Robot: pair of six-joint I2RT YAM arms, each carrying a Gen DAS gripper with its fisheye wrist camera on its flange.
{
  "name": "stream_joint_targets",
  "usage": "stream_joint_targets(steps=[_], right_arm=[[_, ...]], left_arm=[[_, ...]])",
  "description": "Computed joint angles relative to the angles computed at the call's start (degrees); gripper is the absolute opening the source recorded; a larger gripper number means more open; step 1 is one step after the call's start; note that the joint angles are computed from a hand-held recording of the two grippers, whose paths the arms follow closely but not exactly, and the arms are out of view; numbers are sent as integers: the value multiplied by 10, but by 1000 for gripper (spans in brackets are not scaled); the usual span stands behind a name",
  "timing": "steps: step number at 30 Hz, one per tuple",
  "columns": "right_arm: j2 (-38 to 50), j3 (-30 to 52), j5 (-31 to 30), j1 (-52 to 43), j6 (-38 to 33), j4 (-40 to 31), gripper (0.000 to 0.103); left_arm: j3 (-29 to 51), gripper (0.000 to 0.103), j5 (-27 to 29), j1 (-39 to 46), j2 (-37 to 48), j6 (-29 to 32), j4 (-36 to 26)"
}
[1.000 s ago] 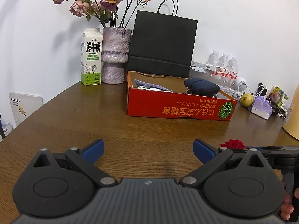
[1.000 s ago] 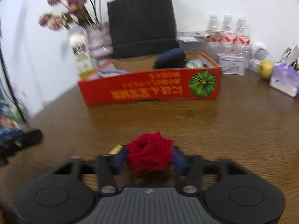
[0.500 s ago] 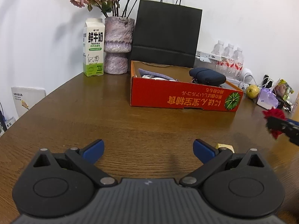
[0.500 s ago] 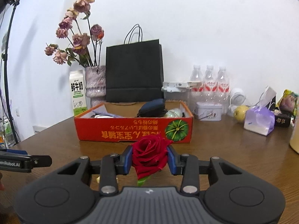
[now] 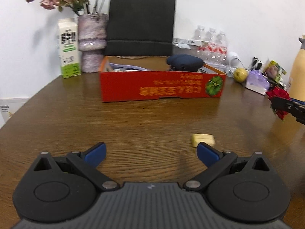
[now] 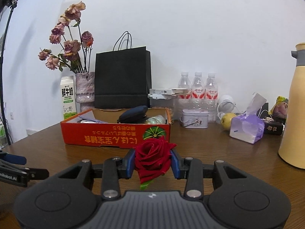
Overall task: Organize objects
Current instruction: 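Grasp the small yellow block with the left gripper while the right holds the rose, then carry the yellow block and red rose with both grippers over the red box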
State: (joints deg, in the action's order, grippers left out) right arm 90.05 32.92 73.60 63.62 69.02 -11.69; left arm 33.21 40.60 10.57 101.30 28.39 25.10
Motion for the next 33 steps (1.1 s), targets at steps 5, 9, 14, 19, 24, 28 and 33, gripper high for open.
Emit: stream_joint_targets(steps=[5,9,14,19,24,28,33], right_arm=[[-33,-33,0,1,-13,4,37],[-62,-59,0,2,-20,3,37],[-102,-90,-2,-1,-28,3,37],[-127,-109,-3,1,-35,7,37],[-130,-112,-1,5,-44,17,37],[-126,-111,-6,1,-42,19,37],[-109,-109,-8,-3,-56,42,37]], left_arm=[[-27,103,-44,-63,-13,-16,25],[-37,103,-79,-113,-15,-41,39],[-42,103,-147,-172,-14,-64,54],[-31,103,-184,-201,-6,-96,54],[-29,95,-202,-215,-5,-110,53],[-32,63,-209,-228,-7,-118,50],[-41,31,-182,-226,-19,-142,51]])
